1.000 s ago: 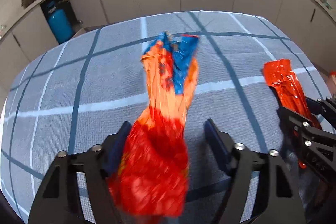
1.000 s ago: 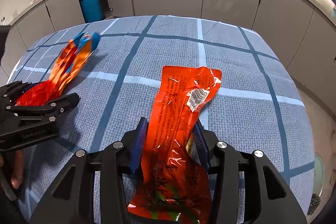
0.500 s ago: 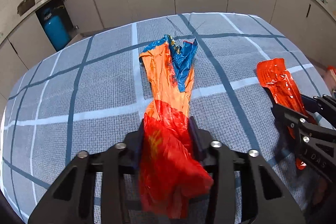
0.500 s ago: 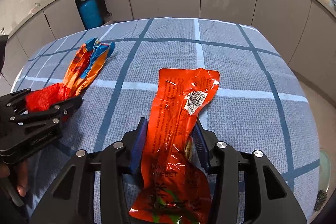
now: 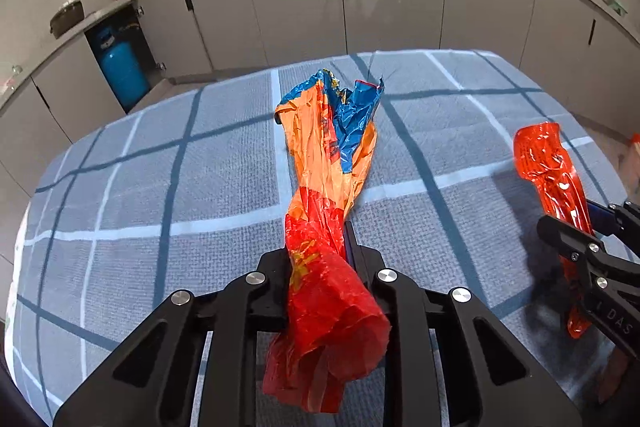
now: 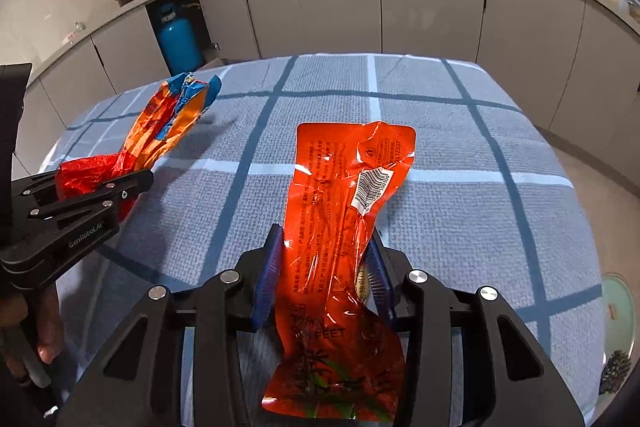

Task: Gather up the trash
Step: 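Grasp the red snack wrapper with the right gripper while the left grasps the orange-blue wrapper, then carry both wrappers over the green basin and open both grippers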

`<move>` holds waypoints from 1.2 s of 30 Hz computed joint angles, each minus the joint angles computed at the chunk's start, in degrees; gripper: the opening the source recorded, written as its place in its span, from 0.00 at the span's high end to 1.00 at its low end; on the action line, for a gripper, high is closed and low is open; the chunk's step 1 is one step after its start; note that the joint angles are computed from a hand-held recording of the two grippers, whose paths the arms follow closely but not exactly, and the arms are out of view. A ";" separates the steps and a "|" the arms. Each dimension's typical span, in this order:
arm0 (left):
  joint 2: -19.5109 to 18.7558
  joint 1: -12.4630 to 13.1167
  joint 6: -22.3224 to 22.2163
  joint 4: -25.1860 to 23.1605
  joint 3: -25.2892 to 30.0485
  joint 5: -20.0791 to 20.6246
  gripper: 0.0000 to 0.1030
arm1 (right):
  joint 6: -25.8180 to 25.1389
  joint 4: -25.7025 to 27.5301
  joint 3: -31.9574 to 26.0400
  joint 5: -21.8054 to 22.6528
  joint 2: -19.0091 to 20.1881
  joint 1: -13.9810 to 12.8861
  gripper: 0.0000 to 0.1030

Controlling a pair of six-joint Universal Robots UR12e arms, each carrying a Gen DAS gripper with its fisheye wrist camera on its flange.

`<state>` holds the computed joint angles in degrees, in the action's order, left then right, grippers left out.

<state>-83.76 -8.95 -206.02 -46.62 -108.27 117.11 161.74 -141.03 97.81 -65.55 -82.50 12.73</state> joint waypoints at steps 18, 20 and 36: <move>-0.11 -5.77 1.08 2.54 2.89 3.15 0.80 | 3.11 -4.88 5.70 3.42 -7.37 -5.43 0.59; -0.40 -6.43 1.66 2.99 3.38 3.42 0.80 | 3.58 -5.36 6.23 3.78 -8.15 -6.21 0.59; -3.59 -10.49 6.03 7.09 6.85 1.85 0.80 | 6.88 -7.99 7.85 2.80 -11.16 -10.78 0.59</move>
